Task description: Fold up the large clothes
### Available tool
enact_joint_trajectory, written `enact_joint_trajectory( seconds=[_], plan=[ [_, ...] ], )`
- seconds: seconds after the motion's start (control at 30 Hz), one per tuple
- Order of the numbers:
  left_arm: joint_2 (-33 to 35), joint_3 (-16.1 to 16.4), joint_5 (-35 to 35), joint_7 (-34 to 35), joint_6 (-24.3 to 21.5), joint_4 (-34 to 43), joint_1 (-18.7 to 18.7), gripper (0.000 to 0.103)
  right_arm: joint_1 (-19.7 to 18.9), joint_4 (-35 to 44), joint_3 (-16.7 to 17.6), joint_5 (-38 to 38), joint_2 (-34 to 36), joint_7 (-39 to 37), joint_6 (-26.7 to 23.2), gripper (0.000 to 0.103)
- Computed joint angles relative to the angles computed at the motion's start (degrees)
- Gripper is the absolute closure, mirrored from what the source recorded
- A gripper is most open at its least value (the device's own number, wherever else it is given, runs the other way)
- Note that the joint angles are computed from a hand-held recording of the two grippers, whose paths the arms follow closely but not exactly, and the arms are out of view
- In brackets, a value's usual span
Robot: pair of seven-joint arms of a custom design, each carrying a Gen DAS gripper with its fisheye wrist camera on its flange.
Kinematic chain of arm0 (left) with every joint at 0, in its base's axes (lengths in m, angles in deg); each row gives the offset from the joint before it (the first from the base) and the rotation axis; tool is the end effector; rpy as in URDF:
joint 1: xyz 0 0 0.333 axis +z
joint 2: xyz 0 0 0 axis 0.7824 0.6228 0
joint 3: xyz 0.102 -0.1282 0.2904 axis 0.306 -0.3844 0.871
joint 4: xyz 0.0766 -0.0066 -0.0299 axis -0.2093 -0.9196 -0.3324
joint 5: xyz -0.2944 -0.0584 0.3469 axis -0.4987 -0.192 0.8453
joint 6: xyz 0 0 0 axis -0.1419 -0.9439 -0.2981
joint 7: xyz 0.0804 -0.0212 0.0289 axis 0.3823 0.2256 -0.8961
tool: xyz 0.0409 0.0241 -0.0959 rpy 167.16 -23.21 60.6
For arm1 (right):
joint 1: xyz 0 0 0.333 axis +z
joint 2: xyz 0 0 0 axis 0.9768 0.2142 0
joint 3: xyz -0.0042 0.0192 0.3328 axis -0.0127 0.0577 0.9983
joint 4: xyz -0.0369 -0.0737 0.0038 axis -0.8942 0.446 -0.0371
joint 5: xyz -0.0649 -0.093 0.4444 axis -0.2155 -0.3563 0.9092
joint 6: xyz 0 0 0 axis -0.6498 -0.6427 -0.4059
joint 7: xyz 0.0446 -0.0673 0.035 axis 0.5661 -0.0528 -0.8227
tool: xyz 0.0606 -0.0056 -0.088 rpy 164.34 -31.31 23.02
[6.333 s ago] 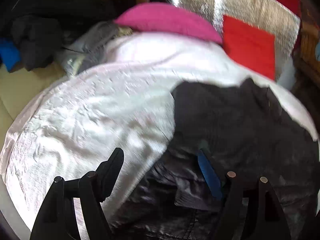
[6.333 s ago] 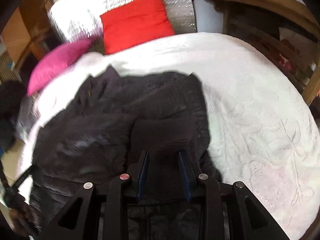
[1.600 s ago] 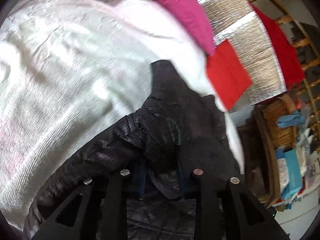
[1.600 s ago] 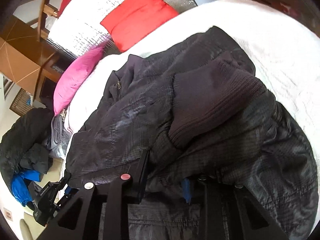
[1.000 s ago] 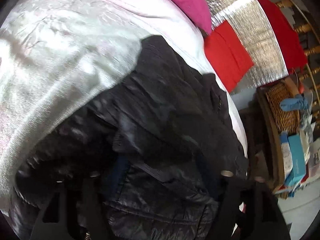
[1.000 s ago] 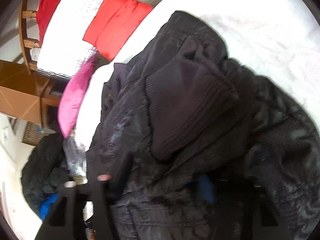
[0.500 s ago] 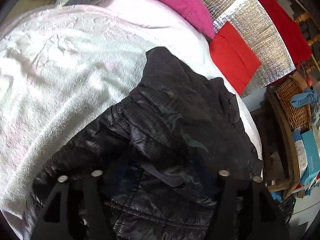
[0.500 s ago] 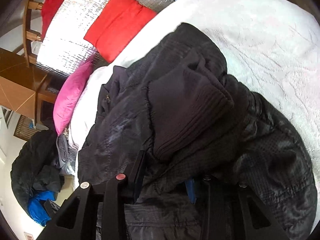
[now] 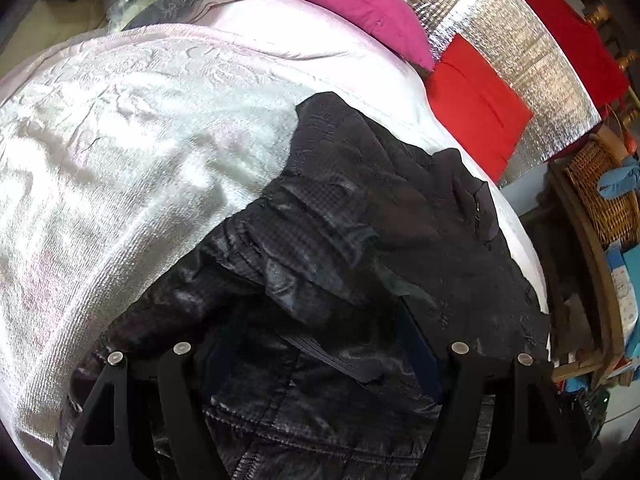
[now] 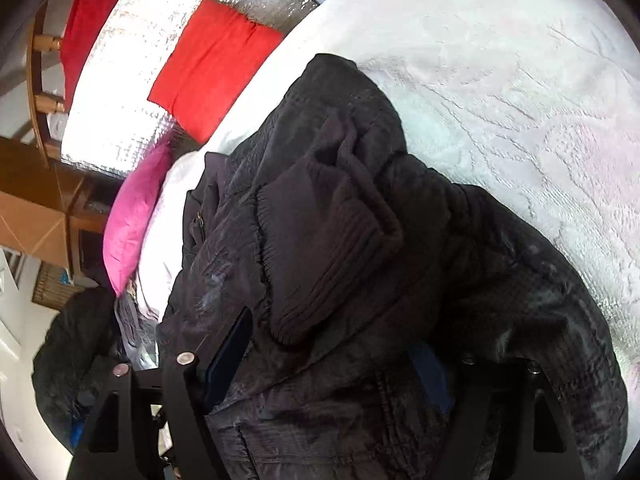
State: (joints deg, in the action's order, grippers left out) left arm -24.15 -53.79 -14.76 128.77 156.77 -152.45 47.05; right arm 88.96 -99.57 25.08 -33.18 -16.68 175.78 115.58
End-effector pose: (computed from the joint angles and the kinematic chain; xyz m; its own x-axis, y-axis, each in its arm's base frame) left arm 0.6787 -0.1814 0.5661 0.2162 -0.8479 0.4840 -0.7701 -0.4529 -0.4494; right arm 0.5557 -0.0480 0.5897 -0.3932 -0.5289 -0.7521 -0.6076 0.7634 -0.2192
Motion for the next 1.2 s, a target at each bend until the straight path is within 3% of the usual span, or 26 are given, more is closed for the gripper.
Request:
enact_joint_trajectory(
  seconds=[0.07,0.17,0.23,0.33,0.47,0.57,0.77,0.8,0.83,0.87,1.2],
  plan=[
    [0.33,-0.05,1.06,0.12,-0.19,0.40,-0.19,0.027,-0.31,0.26,0.37,-0.89,0.20,0.65,-0.31,0.025],
    [0.53,-0.12,2.44,0.14,-0.29,0.66,-0.34,0.027,-0.16,0.31,0.40,-1.06,0.22,1.00,-0.27,0.041],
    [0.67,-0.07,3.59,-0.55,-0.31,0.92,-0.50,0.027,0.52,0.59,-0.05,0.08,0.31,-0.79,-0.43,0.060],
    [0.08,0.27,7.23,-3.36,1.30,0.41,-0.94,0.027,-0.35,0.53,1.73,-3.83,-0.17,-0.17,1.46,0.065],
    [-0.52,0.39,9.45,-3.93,4.05,-0.56,-1.00,0.027,1.19,-0.06,0.39,-2.89,-0.63,-0.73,3.02,0.065],
    [0.98,0.03,6.03,-2.27,0.31,1.16,-0.33,0.027,2.26,-0.20,-1.26,0.68,-0.30,-1.66,1.80,0.065],
    [0.14,0.04,6.90,-2.49,1.52,0.55,-0.42,0.027,1.19,0.02,0.04,-1.46,-0.70,-1.11,1.87,0.064],
    [0.51,0.02,6.78,-2.14,0.02,1.19,-0.40,0.027,1.31,0.13,-0.31,-0.97,-0.51,-0.70,1.06,0.058],
    [0.93,-0.13,5.51,-1.20,-1.44,1.76,-0.21,0.027,1.45,0.25,-0.60,-0.25,-0.35,-0.62,0.48,0.045],
    [1.20,-0.31,3.64,-0.29,-2.28,2.00,0.07,0.027,1.84,0.10,-1.18,1.50,-0.40,-1.22,0.26,0.043],
    [-1.94,0.20,4.87,1.13,0.86,-1.62,-0.87,0.027,0.24,-1.94,-0.06,-1.13,-2.60,-0.53,0.58,0.043]
  ],
)
